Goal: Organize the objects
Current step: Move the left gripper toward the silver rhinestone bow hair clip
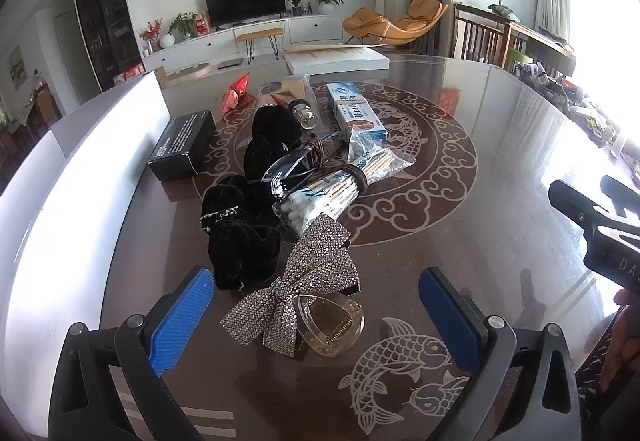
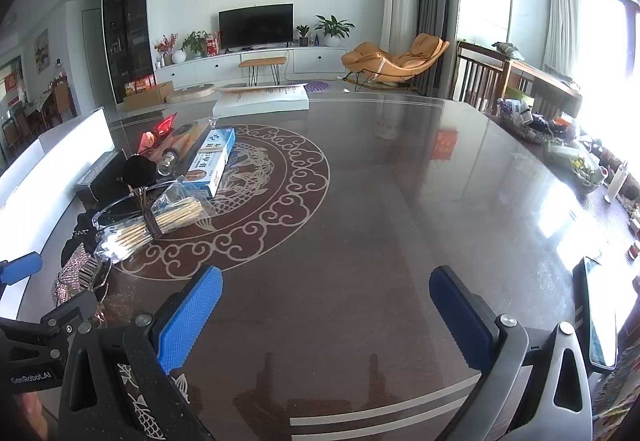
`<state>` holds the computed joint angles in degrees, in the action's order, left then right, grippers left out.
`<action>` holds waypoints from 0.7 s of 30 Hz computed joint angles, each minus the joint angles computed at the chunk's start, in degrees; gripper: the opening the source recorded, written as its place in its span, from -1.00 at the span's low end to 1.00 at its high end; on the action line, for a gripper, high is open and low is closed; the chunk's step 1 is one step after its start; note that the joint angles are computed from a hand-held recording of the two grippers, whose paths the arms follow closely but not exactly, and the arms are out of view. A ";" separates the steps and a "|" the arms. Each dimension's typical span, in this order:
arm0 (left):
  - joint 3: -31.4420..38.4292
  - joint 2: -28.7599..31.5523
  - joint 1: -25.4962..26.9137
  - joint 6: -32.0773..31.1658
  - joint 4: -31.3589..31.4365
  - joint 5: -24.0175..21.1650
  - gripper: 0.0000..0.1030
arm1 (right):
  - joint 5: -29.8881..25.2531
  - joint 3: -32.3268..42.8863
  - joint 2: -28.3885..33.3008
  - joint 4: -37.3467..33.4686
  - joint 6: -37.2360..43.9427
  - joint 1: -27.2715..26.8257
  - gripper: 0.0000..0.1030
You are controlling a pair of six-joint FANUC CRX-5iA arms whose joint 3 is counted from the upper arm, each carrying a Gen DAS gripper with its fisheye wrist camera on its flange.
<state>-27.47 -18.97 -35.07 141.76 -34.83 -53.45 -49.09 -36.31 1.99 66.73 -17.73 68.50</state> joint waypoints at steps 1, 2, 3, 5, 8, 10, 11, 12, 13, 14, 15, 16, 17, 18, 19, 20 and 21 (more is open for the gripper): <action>-0.16 -0.14 0.11 -0.02 0.09 0.01 1.00 | 0.00 0.00 0.00 0.00 0.00 0.00 1.00; -0.30 -0.28 0.25 -0.10 0.19 0.01 1.00 | 0.03 0.06 0.09 -0.04 -0.02 -0.02 1.00; -0.35 -0.31 0.37 -0.13 0.22 0.03 1.00 | 0.07 0.11 0.14 -0.17 0.04 -0.04 1.00; -0.48 -0.39 0.55 -0.13 0.30 0.07 1.00 | 0.22 0.15 0.14 -0.49 0.25 -0.08 1.00; -0.64 -0.34 0.85 -0.30 0.60 0.21 1.00 | 0.24 0.39 0.38 -1.00 0.79 -0.05 1.00; -0.76 -0.23 1.09 -0.67 0.96 0.38 1.00 | 0.22 0.64 0.60 -1.25 1.04 0.01 1.00; -0.78 -0.09 1.07 -0.72 1.00 0.38 1.00 | 0.27 0.70 0.63 -1.38 1.17 -0.02 1.00; -0.79 0.03 1.02 -0.74 0.99 0.39 1.00 | 0.35 0.76 0.66 -1.49 1.26 -0.07 1.00; -0.75 0.17 0.95 -0.84 1.01 0.35 1.00 | 0.38 0.66 0.54 -1.61 1.26 -0.03 1.00; -0.71 0.29 0.88 -0.84 0.96 0.30 1.00 | 0.49 0.67 0.55 -1.68 1.25 -0.07 1.00; -0.68 0.34 0.91 -0.94 0.99 0.29 1.00 | 0.70 0.58 0.48 -1.72 1.22 -0.20 1.00; -0.71 0.36 0.95 -1.03 1.02 0.33 1.00 | 0.81 0.59 0.48 -1.80 1.21 -0.25 1.00; -0.69 0.40 1.02 -1.14 1.10 0.32 1.00 | 0.85 0.57 0.43 -1.90 1.20 -0.23 1.00; -0.69 0.41 1.07 -1.18 1.17 0.34 1.00 | 0.98 0.58 0.46 -1.94 1.22 -0.29 1.00; -0.73 0.44 1.20 -1.31 1.32 0.43 1.00 | 1.01 0.60 0.48 -2.02 1.25 -0.28 1.00; -0.75 0.45 1.24 -1.37 1.41 0.42 1.00 | 1.04 0.65 0.53 -2.11 1.32 -0.29 1.00; -0.79 0.47 1.28 -1.39 1.46 0.44 1.00 | 1.09 0.68 0.54 -2.15 1.41 -0.30 1.00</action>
